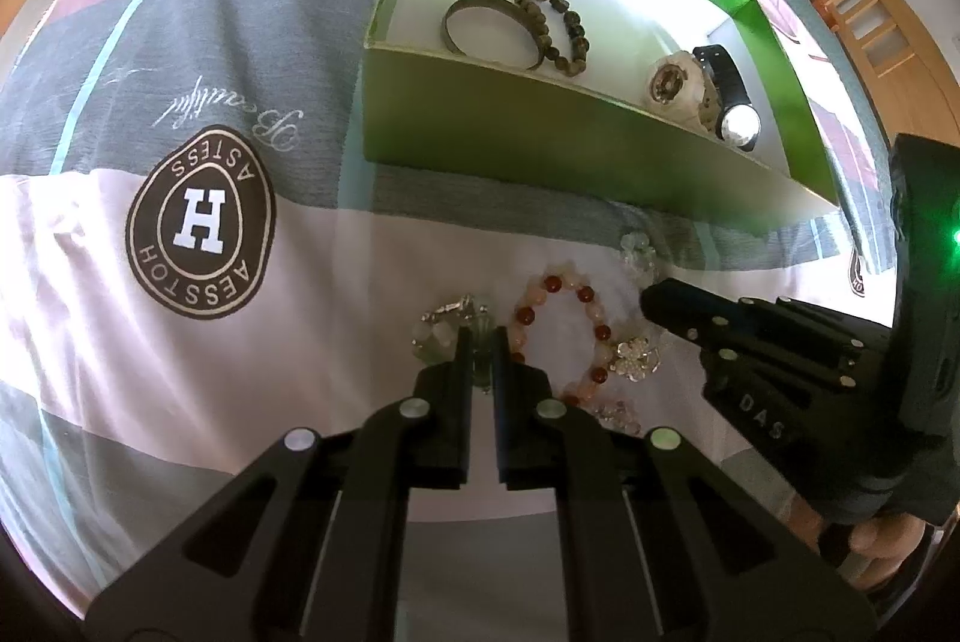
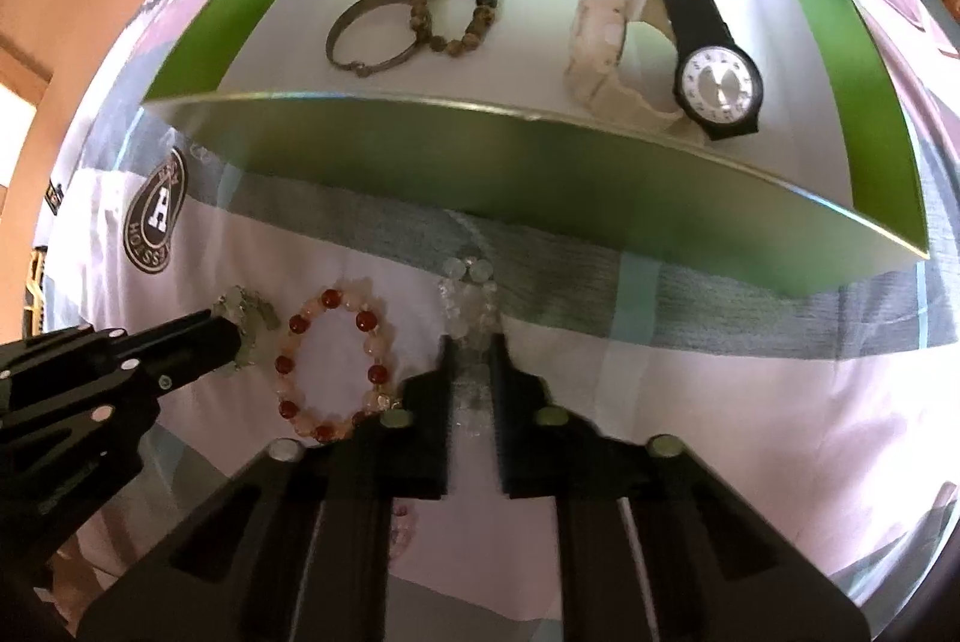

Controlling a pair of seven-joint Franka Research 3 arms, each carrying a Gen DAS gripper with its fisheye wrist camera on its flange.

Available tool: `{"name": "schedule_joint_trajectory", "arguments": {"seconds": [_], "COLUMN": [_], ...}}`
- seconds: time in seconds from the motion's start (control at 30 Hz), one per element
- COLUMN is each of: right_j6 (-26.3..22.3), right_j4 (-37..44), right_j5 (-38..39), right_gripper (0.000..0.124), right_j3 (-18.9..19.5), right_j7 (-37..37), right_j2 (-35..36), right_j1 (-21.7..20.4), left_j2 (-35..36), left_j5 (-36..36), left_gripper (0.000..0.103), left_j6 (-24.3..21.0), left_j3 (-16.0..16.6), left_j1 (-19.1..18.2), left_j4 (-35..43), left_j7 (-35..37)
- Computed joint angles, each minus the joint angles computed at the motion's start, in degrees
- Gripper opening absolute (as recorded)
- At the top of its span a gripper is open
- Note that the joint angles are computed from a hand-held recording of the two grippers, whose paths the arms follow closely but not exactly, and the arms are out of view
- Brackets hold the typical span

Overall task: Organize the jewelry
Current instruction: 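Close the left tool on the green charm while the right tool grips the clear crystal bracelet, then carry the green charm in the left tool into the box while the right tool carries the crystal bracelet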

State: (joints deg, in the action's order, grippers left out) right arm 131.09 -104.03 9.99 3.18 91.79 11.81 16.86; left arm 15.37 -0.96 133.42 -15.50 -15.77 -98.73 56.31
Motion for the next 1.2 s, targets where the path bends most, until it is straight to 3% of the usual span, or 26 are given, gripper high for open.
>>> {"name": "schedule_joint_trajectory", "arguments": {"seconds": [0.4,0.7,0.93,1.07,1.2], "right_j6": [3.5,13.9,20.4,18.3,19.3], "right_j4": [-4.8,-12.5,-14.9,-13.1,-11.6], "right_j5": [5.4,4.1,3.0,15.0,10.6], "right_gripper": [0.007,0.007,0.007,0.007,0.007], "right_j3": [0.2,0.5,0.7,-0.9,0.2], "right_j7": [-3.6,-2.5,-0.4,-10.4,-8.7], "right_j2": [-5.3,-14.4,-16.9,-16.0,-15.4], "right_j1": [-1.6,-1.7,-2.2,-1.2,-1.8], "left_j2": [-4.6,-7.1,-9.1,-7.8,-5.0], "left_j5": [0.4,2.6,2.7,3.0,6.3], "left_gripper": [0.005,0.005,0.005,0.005,0.005], "left_j6": [2.7,4.9,11.8,12.4,10.6], "left_j3": [-0.2,0.1,-0.2,-0.2,0.1], "left_j1": [-0.5,-1.3,-1.7,-1.9,-2.7], "left_j4": [-2.6,-3.5,-5.3,-2.6,2.8], "left_j7": [1.3,0.7,1.5,2.3,0.7]}}
